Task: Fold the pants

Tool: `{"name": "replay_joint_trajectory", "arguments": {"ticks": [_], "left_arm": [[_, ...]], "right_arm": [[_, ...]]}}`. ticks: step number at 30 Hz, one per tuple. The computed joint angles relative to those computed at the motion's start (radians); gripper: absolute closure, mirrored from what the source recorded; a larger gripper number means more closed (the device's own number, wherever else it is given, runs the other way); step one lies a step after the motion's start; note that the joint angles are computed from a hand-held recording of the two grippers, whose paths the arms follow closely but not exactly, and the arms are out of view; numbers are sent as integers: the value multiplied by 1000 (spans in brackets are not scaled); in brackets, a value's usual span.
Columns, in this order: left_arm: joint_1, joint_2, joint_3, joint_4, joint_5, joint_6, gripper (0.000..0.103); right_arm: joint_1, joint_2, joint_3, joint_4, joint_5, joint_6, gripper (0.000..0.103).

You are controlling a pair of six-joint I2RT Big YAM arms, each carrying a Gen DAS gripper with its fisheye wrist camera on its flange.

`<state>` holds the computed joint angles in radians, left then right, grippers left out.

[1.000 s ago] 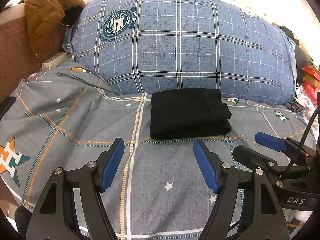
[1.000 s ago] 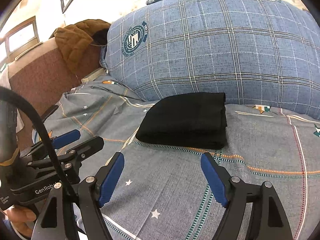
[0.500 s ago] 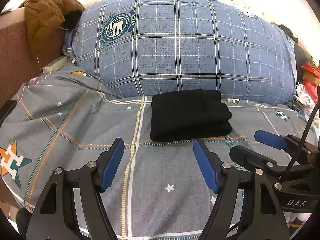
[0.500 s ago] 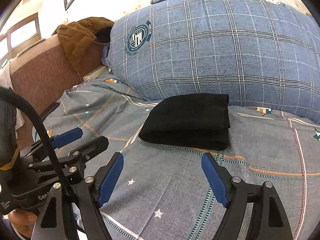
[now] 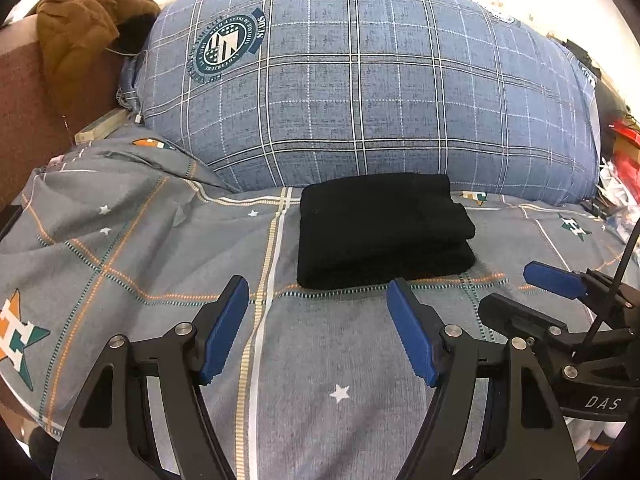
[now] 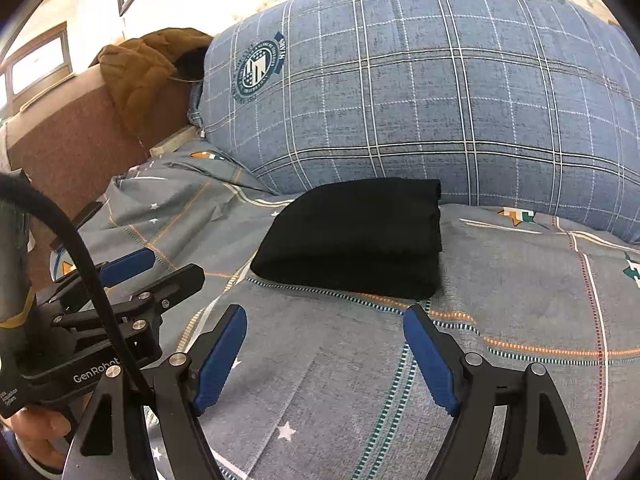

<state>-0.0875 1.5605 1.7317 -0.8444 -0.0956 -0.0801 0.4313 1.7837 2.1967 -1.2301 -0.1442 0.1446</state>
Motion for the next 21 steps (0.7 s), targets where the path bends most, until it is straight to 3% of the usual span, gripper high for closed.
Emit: {"name": "replay_joint_trajectory", "arguments": {"ticks": [13, 21], "left_arm": [[1, 63, 71, -14, 2, 2, 31], [-11, 47, 29, 76, -29, 45, 31]], "right_arm": [[-14, 66, 90, -47, -2, 3, 24], [-23, 77, 101, -55, -5, 8, 24]]}}
